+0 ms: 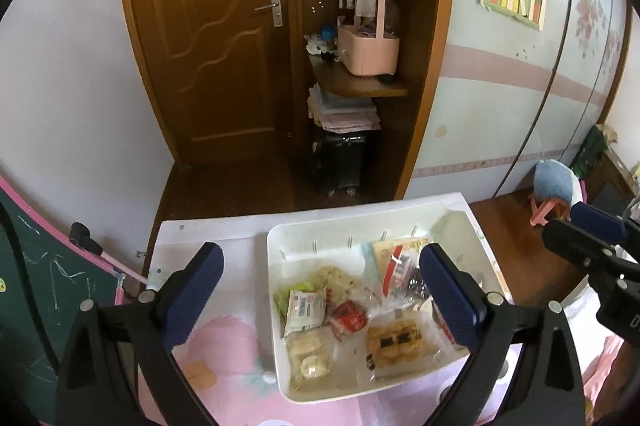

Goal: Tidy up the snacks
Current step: 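Move both tools down toward the brown candy and red-wrapped bun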

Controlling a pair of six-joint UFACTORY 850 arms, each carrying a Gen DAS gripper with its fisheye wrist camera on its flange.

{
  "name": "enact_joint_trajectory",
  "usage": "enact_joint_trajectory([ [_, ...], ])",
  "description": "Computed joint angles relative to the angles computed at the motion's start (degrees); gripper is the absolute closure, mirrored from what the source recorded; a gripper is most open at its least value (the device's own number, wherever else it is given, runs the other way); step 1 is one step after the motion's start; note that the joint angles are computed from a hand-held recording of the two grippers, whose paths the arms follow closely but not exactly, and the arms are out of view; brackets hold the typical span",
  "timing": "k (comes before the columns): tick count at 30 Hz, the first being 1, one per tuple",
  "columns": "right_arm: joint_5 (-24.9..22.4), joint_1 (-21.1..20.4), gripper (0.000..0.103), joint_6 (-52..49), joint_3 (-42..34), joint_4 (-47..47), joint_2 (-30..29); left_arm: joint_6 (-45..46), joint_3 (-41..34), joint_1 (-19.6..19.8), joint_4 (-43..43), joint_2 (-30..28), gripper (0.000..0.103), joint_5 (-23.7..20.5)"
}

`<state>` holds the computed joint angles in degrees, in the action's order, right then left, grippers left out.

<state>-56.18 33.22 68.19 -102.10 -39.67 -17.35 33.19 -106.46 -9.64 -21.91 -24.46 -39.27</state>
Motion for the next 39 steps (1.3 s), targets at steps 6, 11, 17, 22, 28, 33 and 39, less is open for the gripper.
enact_joint_trajectory([
  [6, -1.63, 2.26, 0.044, 0.66, 3.08, 1.05, 2.93, 3.39, 4.62, 1.59, -1.86, 4.24, 0.005, -1.52],
  [11, -5.28, 6.01, 0.044, 1.70, 5.71, -0.04, 5.86, 6.62, 8.32, 3.85, -5.10, 8.55, 0.005, -4.09],
  [17, -8.97, 11.40, 0.044, 4.56, 9.80, -1.59, 9.62, 14.04, 15.27, 7.23, -12.07, 15.16, 0.005, -7.03],
  [22, -10.31, 15.68, 0.041, 6.89, 14.30, -1.40, 12.41, 22.17, 22.78, 9.29, -16.19, 20.12, 0.005, -10.37],
  [28, -10.64, 20.13, 0.036, 12.67, 21.56, -2.09, 14.08, 32.58, 36.11, 9.93, -18.67, 26.50, 0.005, -10.74],
  [33, -7.90, 21.24, 0.036, 14.93, 27.20, 0.06, 12.85, 36.77, 45.47, 9.51, -19.25, 27.87, 0.005, -7.72],
  [39, -1.68, 19.40, 0.036, 19.21, 33.03, 4.30, 12.24, 30.45, 49.63, 7.53, -14.35, 24.10, 0.006, -2.79],
])
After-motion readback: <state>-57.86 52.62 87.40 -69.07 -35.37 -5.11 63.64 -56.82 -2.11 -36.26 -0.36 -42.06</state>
